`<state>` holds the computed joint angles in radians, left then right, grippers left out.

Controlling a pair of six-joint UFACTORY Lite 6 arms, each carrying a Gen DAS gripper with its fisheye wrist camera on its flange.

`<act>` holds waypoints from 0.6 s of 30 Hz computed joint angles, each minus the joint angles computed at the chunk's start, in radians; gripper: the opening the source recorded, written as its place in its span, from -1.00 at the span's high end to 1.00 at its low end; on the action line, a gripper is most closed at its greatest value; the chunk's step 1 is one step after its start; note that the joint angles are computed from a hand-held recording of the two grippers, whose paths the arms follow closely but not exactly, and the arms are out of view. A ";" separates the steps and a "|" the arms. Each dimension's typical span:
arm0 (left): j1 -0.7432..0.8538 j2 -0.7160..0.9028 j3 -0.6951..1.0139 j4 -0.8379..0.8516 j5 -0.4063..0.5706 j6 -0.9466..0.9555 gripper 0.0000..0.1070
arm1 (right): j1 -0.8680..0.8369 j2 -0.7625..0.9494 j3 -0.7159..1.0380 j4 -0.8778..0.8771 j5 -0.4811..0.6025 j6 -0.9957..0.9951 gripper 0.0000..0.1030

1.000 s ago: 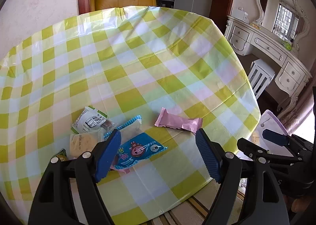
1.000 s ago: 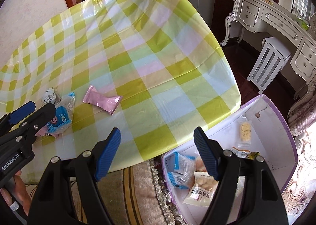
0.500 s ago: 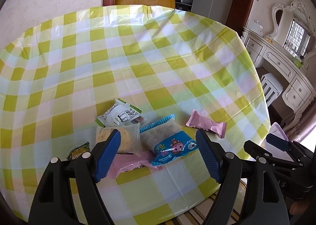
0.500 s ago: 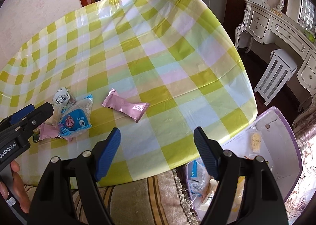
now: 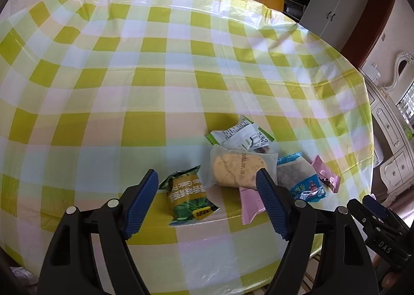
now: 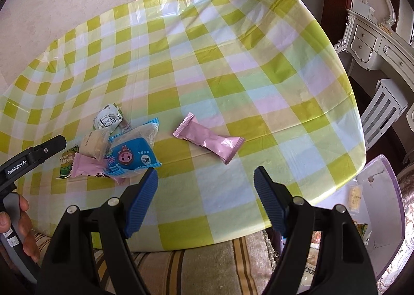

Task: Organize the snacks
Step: 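Move both open tools back from the box toward the remaining table snacks, then grasp the green snack bag with the left tool while the right tool grasps the blue pig-print bag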

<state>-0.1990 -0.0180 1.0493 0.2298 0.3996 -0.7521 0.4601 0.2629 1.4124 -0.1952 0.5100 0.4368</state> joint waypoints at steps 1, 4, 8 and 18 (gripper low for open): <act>0.017 -0.010 -0.019 -0.009 -0.004 0.008 -0.39 | 0.003 0.007 0.007 0.013 0.000 -0.011 -0.49; 0.054 -0.038 -0.066 -0.032 -0.012 0.026 -0.39 | 0.020 0.026 0.028 0.033 -0.002 -0.032 -0.49; 0.074 -0.050 -0.096 -0.037 -0.012 0.035 -0.39 | 0.061 0.058 0.067 0.005 -0.005 -0.029 -0.50; 0.022 0.007 -0.066 0.044 0.016 -0.016 -0.29 | 0.147 0.202 0.236 -0.034 0.024 -0.057 -0.50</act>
